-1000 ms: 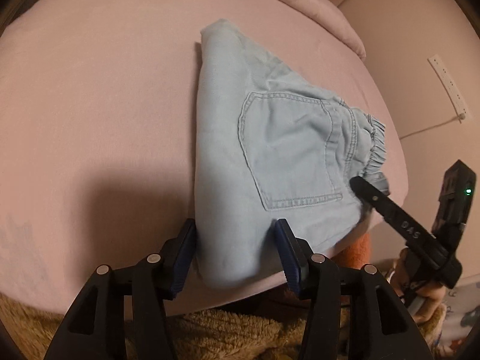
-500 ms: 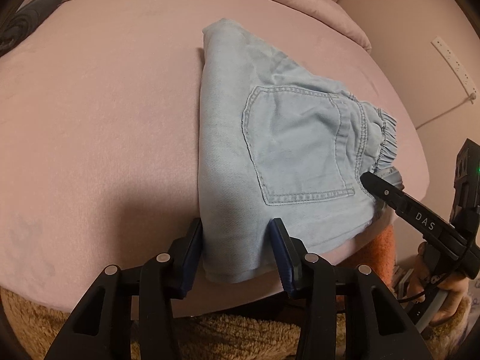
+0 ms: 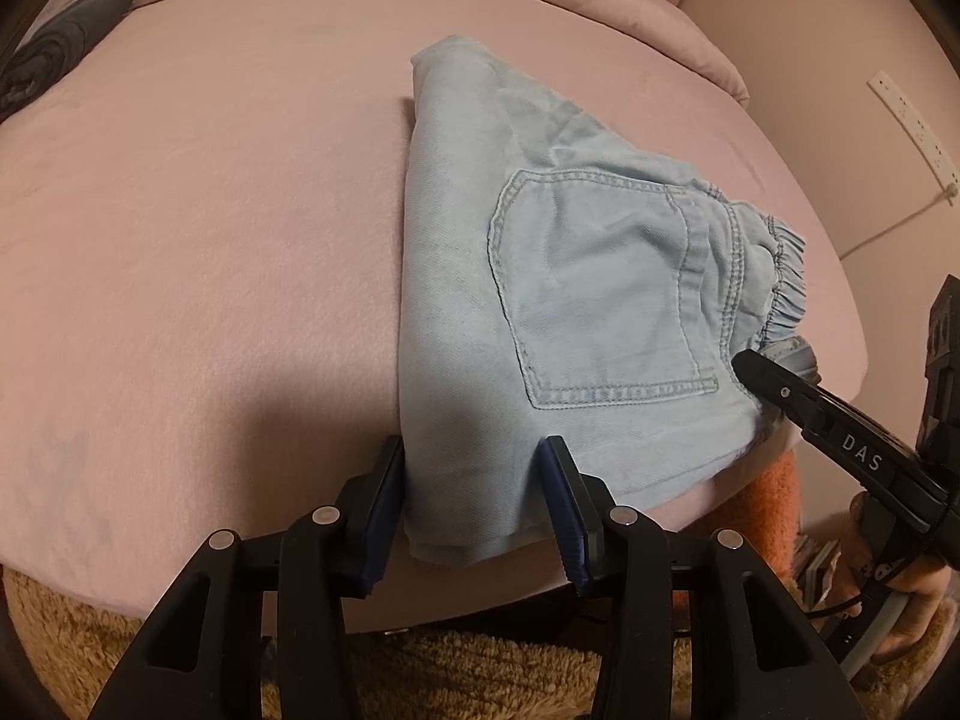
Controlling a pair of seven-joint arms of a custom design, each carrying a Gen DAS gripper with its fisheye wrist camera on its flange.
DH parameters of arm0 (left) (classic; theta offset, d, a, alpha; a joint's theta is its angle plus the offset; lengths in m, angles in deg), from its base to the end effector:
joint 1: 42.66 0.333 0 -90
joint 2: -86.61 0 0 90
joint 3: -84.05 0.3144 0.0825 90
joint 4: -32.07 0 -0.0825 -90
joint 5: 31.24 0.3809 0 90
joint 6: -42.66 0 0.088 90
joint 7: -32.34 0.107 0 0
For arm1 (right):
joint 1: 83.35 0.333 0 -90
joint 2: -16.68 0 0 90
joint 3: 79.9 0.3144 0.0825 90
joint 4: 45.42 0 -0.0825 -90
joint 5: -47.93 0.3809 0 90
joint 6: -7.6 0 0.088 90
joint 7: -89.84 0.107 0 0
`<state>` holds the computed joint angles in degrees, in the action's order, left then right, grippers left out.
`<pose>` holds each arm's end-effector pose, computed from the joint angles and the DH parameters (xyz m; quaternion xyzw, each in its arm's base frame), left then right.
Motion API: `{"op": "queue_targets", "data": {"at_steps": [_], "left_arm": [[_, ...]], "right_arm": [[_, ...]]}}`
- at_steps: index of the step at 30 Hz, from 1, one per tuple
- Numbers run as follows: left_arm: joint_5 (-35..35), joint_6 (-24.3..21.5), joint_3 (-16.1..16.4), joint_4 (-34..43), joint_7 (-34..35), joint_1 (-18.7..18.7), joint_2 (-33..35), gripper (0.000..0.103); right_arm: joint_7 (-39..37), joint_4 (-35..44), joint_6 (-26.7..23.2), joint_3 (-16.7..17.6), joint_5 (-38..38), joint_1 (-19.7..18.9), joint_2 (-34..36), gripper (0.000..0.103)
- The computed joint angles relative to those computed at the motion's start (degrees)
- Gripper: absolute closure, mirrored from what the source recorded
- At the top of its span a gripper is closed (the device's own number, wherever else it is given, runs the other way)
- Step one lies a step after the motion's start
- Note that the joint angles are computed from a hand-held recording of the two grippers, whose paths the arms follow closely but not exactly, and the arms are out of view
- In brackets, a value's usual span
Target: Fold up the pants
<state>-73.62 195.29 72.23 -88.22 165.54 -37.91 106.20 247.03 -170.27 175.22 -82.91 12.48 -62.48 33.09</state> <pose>0.5937 -0.0509 0.2764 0.6019 -0.7575 0.2519 0.0185 0.5481 0.2158 0.3014 -0.5818 0.7720 -0.1472 0.2093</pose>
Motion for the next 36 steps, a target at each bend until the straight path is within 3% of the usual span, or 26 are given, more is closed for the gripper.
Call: {"op": "queue_targets", "data": {"at_steps": [9,13,18,25,36], "left_arm": [[0.19,-0.34,0.2,0.09,-0.3,-0.07,0.03,0.058],[0.26,-0.43,0.21,0.17,-0.35,-0.03,0.09,0.058],[-0.79,-0.88,-0.09,0.28,0.74,0.61,0.23,0.056],[-1.76,-2.3,0.09,0.53,2.04,1.03,0.38,0.051],[-0.56,-3.31,0.77,0.28,2.11,0.46,-1.03,0.045]], "right_arm": [[-1.31,1.35,-3.88,1.4,1.59,0.11,-0.12,0.063],[-0.75,1.92,-6.95,1.47,1.57,0.51,-0.33,0.047],[-1.28,0.26,-4.33,2.2,3.83,-1.15,-0.62,0.045],[0.17,0.76,-6.28,1.52,2.31,-0.27,-0.45,0.037],[2.17,-1.97,-3.77,1.01,1.43,-1.04,-1.65,0.026]]}}
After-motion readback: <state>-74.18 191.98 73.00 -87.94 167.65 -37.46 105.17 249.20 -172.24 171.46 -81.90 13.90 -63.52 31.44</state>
